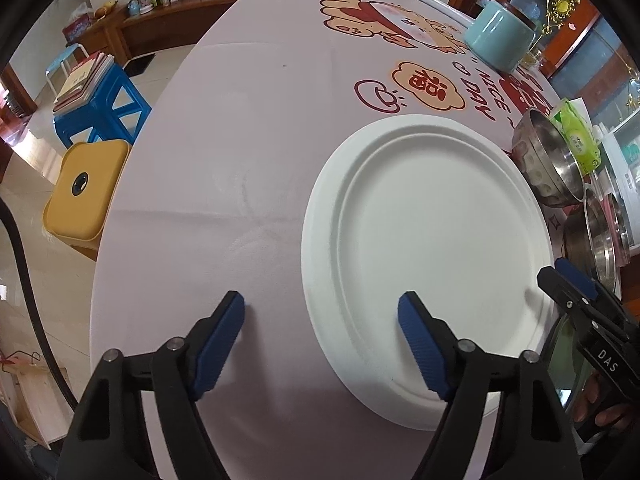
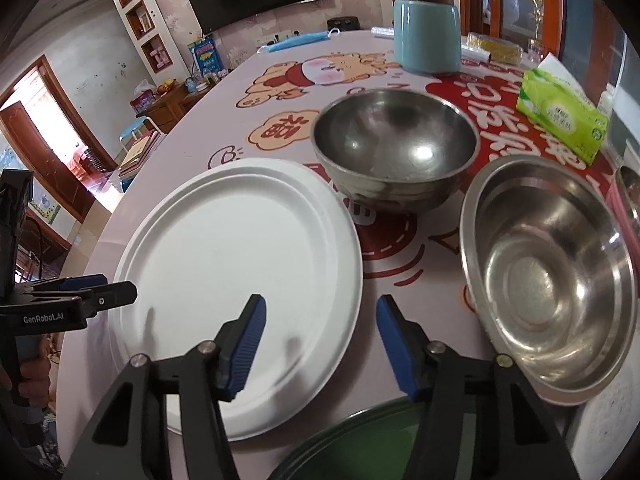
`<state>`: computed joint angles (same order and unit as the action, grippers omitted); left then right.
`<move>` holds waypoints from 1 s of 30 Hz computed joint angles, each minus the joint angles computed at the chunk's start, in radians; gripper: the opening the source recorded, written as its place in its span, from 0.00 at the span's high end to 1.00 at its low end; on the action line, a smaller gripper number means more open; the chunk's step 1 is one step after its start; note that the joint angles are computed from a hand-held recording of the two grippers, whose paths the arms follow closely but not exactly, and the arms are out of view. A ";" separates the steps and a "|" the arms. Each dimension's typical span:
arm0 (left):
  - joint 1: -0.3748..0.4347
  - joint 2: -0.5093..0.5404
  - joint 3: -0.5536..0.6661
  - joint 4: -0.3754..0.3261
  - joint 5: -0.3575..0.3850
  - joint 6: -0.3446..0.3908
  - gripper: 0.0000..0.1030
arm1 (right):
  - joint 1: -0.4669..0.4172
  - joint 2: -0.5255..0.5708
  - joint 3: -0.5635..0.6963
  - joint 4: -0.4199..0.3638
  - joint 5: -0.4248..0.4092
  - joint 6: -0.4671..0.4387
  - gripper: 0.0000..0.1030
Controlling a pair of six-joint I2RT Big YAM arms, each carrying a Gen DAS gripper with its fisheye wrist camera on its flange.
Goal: Organize plates and bowls
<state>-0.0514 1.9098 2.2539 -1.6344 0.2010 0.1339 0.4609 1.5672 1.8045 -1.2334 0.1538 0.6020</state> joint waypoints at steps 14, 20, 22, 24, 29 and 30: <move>-0.007 -0.001 -0.008 0.020 0.015 0.030 0.49 | -0.021 -0.003 -0.021 0.009 -0.066 0.045 0.66; -0.008 0.004 0.000 0.009 0.038 0.051 0.49 | -0.028 -0.009 -0.032 0.024 -0.091 0.058 0.77; -0.006 0.004 0.002 0.008 0.037 0.048 0.55 | -0.029 -0.009 -0.034 0.027 -0.096 0.064 0.78; -0.001 0.005 0.003 0.006 0.038 0.045 0.57 | -0.031 -0.011 -0.038 0.030 -0.101 0.073 0.78; 0.012 0.009 0.010 0.002 0.049 0.042 0.67 | -0.032 -0.019 -0.048 0.033 -0.112 0.108 0.79; 0.015 0.009 0.010 0.000 0.053 0.037 0.69 | -0.031 -0.018 -0.046 0.029 -0.114 0.113 0.79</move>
<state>-0.0361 1.9193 2.2643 -1.6349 0.2543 0.1708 0.4298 1.5488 1.7581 -1.2041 0.0400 0.7146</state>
